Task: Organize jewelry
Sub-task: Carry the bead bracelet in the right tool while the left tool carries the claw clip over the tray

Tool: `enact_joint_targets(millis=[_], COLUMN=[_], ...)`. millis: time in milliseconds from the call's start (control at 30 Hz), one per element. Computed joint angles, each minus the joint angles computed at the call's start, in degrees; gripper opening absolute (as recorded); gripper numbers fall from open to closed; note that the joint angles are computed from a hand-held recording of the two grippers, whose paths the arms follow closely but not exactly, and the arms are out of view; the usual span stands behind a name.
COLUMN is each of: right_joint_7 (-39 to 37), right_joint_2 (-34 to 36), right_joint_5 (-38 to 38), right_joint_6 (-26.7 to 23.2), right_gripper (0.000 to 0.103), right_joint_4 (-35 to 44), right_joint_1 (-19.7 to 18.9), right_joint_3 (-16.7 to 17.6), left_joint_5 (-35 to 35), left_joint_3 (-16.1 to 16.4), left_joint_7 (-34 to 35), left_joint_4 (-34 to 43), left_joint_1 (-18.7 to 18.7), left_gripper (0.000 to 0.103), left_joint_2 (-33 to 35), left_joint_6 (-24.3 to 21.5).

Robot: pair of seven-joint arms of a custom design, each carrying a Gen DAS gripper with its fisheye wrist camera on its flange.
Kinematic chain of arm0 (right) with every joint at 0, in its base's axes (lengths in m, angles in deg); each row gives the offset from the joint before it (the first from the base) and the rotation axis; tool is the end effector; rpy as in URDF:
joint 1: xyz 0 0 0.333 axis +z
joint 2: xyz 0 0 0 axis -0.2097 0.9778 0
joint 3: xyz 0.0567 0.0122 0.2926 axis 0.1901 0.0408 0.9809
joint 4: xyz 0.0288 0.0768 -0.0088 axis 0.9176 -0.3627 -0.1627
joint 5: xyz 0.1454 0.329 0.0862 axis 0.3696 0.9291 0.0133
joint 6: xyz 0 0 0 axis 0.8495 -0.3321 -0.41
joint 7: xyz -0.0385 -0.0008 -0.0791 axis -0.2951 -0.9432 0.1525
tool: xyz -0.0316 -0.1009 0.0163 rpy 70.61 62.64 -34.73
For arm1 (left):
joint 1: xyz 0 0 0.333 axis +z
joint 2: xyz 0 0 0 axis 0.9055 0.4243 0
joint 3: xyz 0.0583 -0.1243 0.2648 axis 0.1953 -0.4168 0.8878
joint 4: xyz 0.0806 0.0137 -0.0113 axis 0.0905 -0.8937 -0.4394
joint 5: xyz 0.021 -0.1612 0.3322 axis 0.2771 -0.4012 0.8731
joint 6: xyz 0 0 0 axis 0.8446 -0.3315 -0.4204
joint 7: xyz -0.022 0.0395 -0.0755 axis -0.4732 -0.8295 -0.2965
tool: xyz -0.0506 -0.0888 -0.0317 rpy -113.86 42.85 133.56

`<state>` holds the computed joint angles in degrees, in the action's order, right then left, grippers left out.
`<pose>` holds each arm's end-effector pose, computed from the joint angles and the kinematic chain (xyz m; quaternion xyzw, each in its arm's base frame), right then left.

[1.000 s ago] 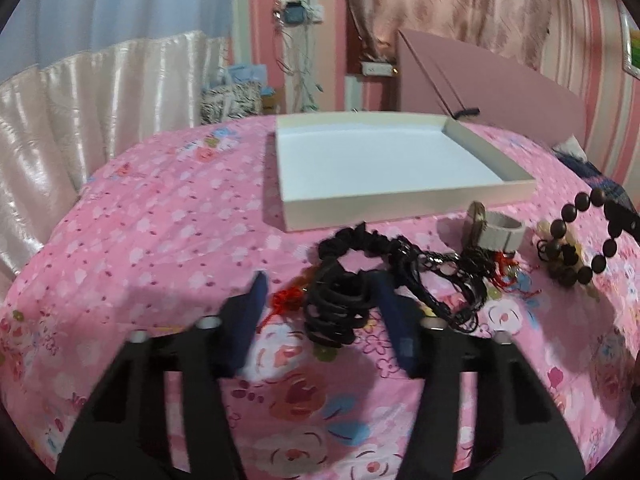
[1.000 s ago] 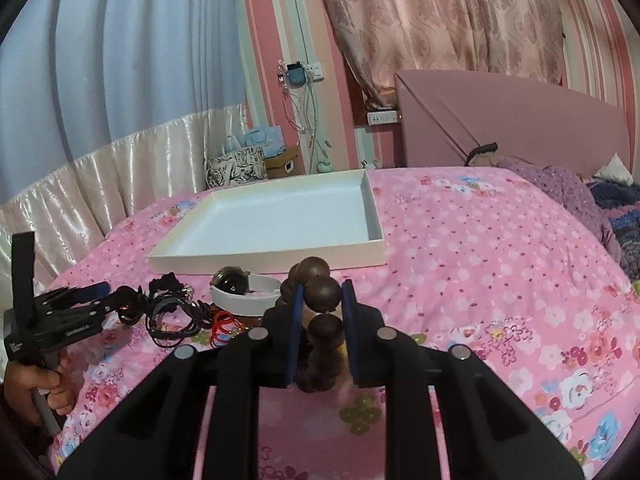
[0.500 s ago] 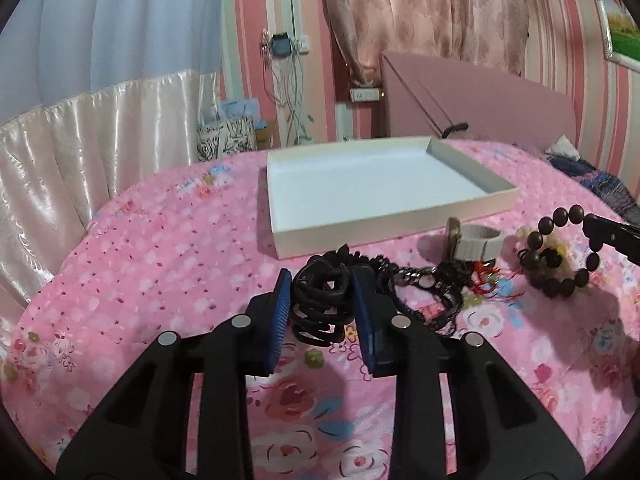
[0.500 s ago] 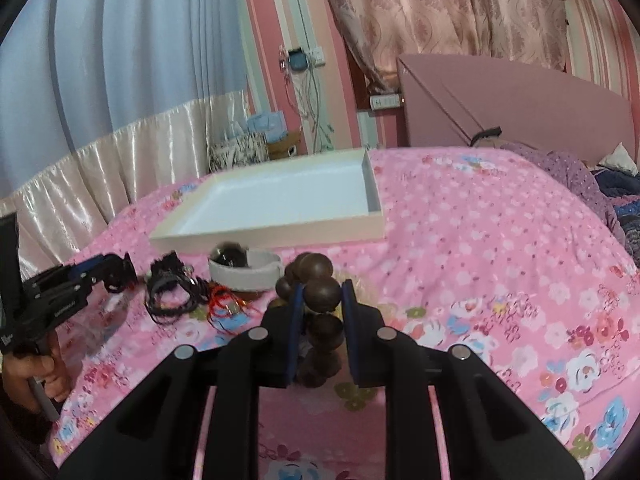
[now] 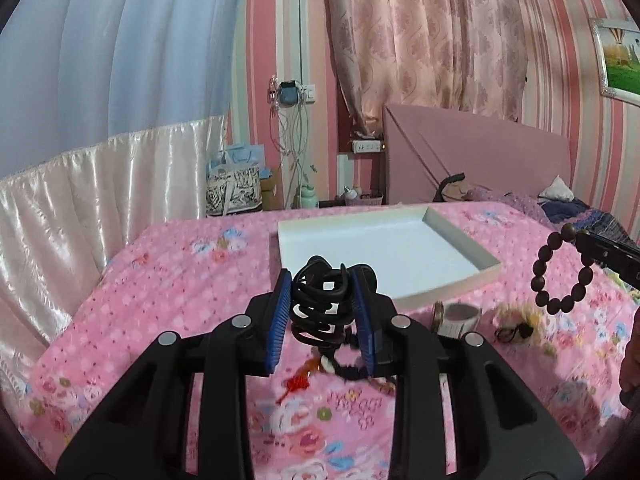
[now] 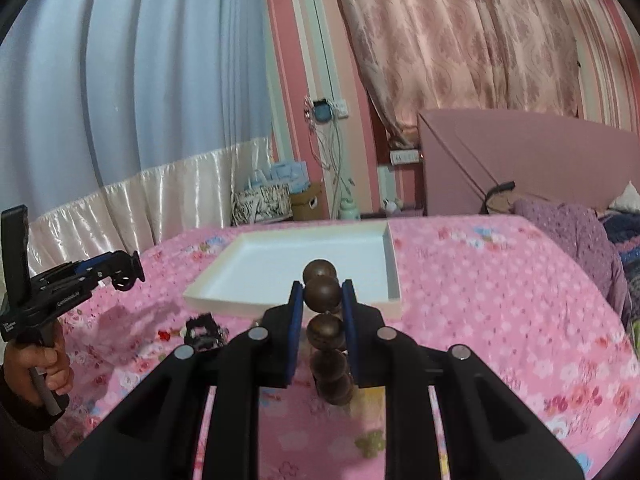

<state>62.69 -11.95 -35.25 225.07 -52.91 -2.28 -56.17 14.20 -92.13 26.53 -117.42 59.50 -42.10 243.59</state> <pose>0.4898 0.1379 0.4955 -0.6107 0.4813 -0.3105 0.5468 0.4389 -0.2600 0.5735 -0.5860 0.5899 -0.3798 0.4054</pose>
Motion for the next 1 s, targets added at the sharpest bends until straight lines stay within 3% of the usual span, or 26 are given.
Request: enact_joint_targets(millis=[100, 300, 400, 533, 633, 700, 833, 933, 1000], right_joint_7=[2.95, 10.73, 11.48, 11.76, 5.66, 5.29, 3.92, 1.24, -0.47], right_joint_2=[1.53, 7.50, 11.44, 17.21, 20.21, 21.83, 25.74, 27.32, 27.73], right_joint_5=[-4.13, -13.40, -14.15, -16.23, -9.41, -8.87, -10.53, -9.55, -8.25], right_joint_6=[-0.81, -4.14, -5.78, -11.96, -13.04, -14.15, -20.58, -24.68, -27.38], right_gripper=[0.019, 0.019, 0.019, 0.019, 0.019, 0.019, 0.019, 0.019, 0.019], right_joint_4=[3.86, 15.90, 22.14, 31.50, 34.15, 35.33, 39.41, 40.87, 41.40], right_joint_1=[-0.47, -2.85, -3.77, -6.25, -2.93, -4.82, -11.06, -14.05, -14.71], right_joint_3=[-0.33, 1.30, 2.82, 6.78, 4.75, 7.16, 15.35, 19.56, 20.64], left_joint_5=[2.65, 4.22, 6.02, 3.63, 2.09, 1.69, -8.89, -9.69, -9.76], left_joint_3=[-0.32, 2.13, 3.61, 6.42, 8.63, 10.00, 11.15, 12.90, 13.49], left_joint_7=[-1.21, 0.52, 1.11, 4.33, 4.76, 3.43, 11.84, 12.39, 12.74], left_joint_4=[2.53, 10.89, 15.74, 20.43, 22.35, 22.42, 23.35, 23.41, 23.88], left_joint_1=[0.40, -1.07, -2.83, -5.40, -6.91, -7.45, -7.71, -9.21, -10.02], left_gripper=[0.029, 0.029, 0.029, 0.029, 0.029, 0.029, 0.029, 0.029, 0.029], left_joint_2=[1.43, 8.86, 13.47, 18.75, 21.84, 23.35, 26.50, 26.98, 27.38], left_joint_6=[-0.94, -0.73, -3.04, -4.26, -3.23, -1.44, 0.04, -0.91, -2.40])
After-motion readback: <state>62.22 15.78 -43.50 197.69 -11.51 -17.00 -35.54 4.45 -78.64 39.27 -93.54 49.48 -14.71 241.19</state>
